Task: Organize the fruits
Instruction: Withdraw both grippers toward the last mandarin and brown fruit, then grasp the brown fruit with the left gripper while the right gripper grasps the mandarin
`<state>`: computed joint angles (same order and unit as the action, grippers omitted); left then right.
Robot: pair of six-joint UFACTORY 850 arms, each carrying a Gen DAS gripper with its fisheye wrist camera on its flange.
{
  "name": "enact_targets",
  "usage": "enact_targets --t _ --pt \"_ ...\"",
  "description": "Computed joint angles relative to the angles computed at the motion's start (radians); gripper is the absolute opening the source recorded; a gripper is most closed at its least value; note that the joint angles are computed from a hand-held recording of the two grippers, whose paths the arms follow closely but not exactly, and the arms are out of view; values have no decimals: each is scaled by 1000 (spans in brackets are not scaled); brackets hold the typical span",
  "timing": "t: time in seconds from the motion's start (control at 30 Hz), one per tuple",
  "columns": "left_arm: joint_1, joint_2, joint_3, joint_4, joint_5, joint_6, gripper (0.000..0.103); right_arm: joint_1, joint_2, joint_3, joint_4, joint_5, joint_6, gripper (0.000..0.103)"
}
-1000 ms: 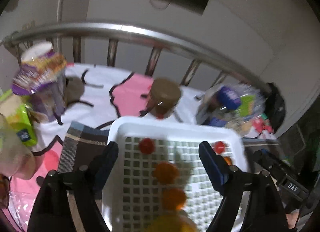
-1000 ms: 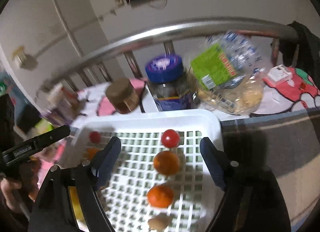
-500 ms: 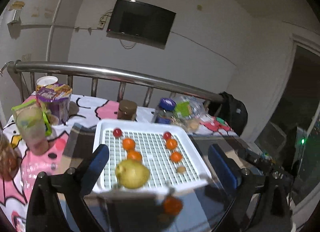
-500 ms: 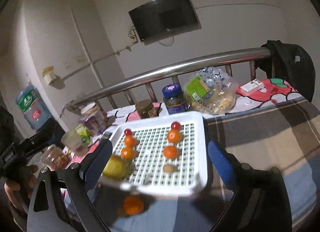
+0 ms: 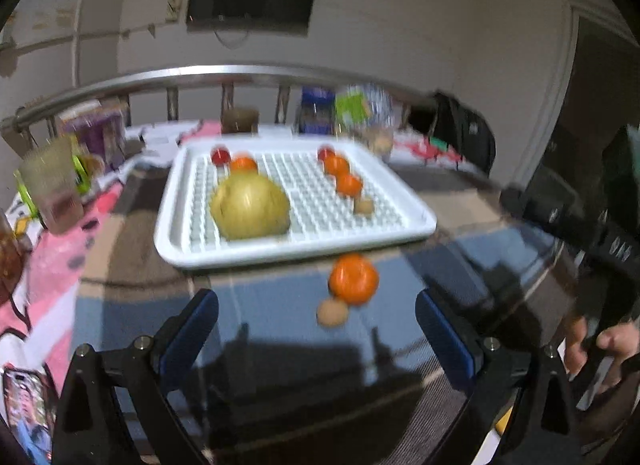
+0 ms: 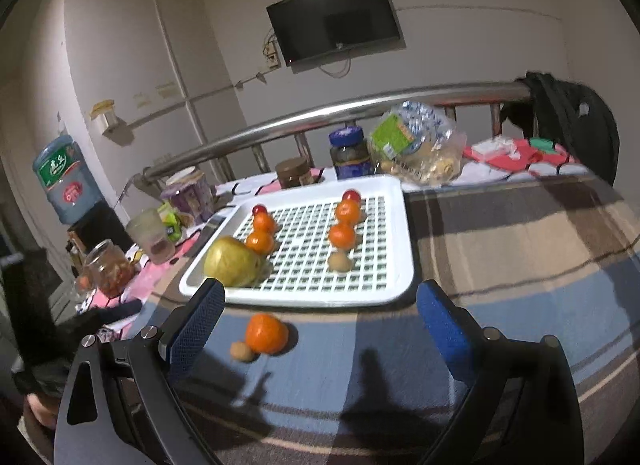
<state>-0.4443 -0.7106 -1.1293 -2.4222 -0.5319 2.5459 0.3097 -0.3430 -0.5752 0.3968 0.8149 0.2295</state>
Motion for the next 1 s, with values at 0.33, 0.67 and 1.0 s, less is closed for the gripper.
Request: enact_targets --t 0.33,0.67,1.0 --pt "-23 -116 -122 302 98 -267 73 -17 -104 -53 -93 -78 118 97" --pt "-41 -155 -192 405 135 -369 49 -25 -145 -110 -204 -142 202 97" --pt "-49 -163 -199 384 152 -336 29 -24 -210 -215 -268 -254 244 80"
